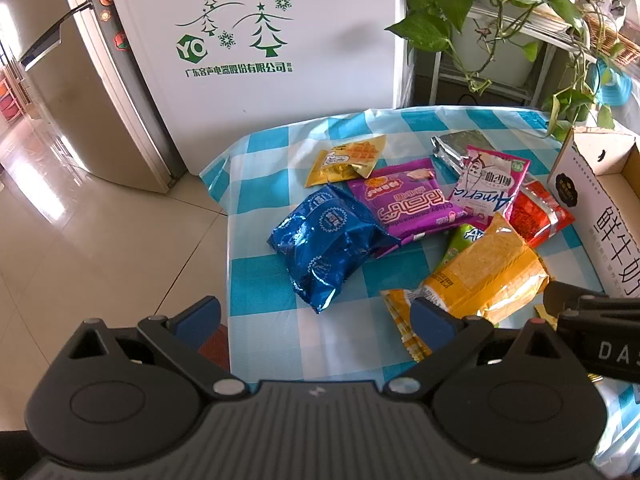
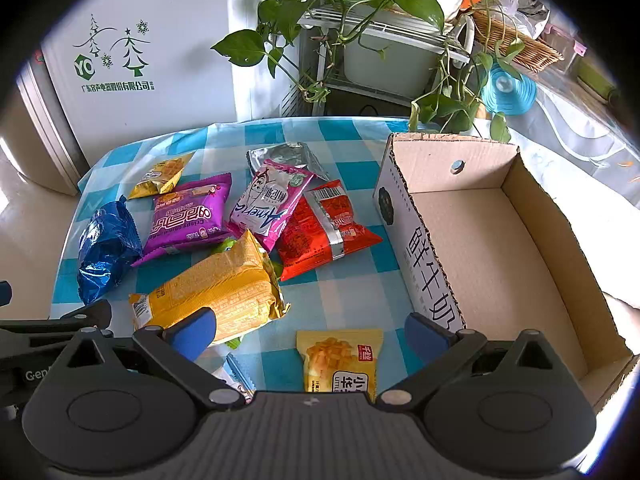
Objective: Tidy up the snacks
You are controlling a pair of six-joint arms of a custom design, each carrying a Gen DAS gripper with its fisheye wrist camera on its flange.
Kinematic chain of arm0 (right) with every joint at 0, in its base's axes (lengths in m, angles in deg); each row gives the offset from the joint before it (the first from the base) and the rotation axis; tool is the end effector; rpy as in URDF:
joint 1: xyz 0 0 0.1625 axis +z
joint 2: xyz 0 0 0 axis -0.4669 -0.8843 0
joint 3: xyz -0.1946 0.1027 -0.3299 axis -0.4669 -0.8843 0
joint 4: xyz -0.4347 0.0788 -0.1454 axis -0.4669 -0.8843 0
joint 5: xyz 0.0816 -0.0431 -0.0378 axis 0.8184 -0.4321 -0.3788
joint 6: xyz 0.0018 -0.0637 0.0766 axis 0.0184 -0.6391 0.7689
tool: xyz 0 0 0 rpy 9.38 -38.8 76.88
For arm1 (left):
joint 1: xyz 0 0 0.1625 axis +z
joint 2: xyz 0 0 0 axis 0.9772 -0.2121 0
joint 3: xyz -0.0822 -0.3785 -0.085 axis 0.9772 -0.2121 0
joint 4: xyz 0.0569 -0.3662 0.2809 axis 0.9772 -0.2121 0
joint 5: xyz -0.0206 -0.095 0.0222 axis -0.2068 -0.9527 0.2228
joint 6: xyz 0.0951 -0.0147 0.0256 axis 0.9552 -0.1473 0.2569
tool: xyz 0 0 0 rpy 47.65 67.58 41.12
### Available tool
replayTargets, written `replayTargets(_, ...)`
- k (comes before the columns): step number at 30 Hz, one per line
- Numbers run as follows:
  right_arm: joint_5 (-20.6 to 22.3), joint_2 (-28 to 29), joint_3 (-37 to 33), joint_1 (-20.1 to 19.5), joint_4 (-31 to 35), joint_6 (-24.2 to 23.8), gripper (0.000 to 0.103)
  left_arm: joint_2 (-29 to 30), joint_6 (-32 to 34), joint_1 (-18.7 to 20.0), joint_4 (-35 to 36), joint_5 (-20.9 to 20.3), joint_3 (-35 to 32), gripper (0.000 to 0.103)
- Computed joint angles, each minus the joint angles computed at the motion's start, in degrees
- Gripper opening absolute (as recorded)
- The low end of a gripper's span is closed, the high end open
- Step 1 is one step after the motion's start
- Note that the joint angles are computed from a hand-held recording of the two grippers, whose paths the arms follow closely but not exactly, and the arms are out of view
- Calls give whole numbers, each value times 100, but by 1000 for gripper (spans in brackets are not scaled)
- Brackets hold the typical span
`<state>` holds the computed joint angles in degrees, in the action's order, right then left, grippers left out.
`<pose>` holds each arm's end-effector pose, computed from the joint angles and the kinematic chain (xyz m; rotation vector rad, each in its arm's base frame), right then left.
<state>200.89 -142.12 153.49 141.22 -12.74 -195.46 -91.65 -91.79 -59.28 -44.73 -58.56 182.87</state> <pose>0.1846 -0.2959 0.2397 0.0317 -2.2325 0.7697 -0.3071 -0.3195 0.0883 0.4843 2.1948 -0.6144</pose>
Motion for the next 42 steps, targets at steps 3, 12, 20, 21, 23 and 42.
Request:
replayTargets(3,4,6,-5,3,11,14,103,0,-2,-1,-6,0,0,99)
replayTargets(12,8,-24,12,-2,-17,-46,103,10,66,-30,-92,-20,11,99)
replayTargets(20,-245,-353,158,-127,-96,-329,103,-71,334,-58,-586,-74,164,100)
replayTargets(21,-301,-413,180,-149,-101,-375,103,-75,377,-57,-648,-95,180,100)
replayTargets(23,-394,-522,230,-179,-140,-479,103,-83,463,-45,-787,-143,209,100)
replayTargets(42,-1515,-1655,689,-640,-295,-1249,101,-283,978,-12,-1554,-213,414,101)
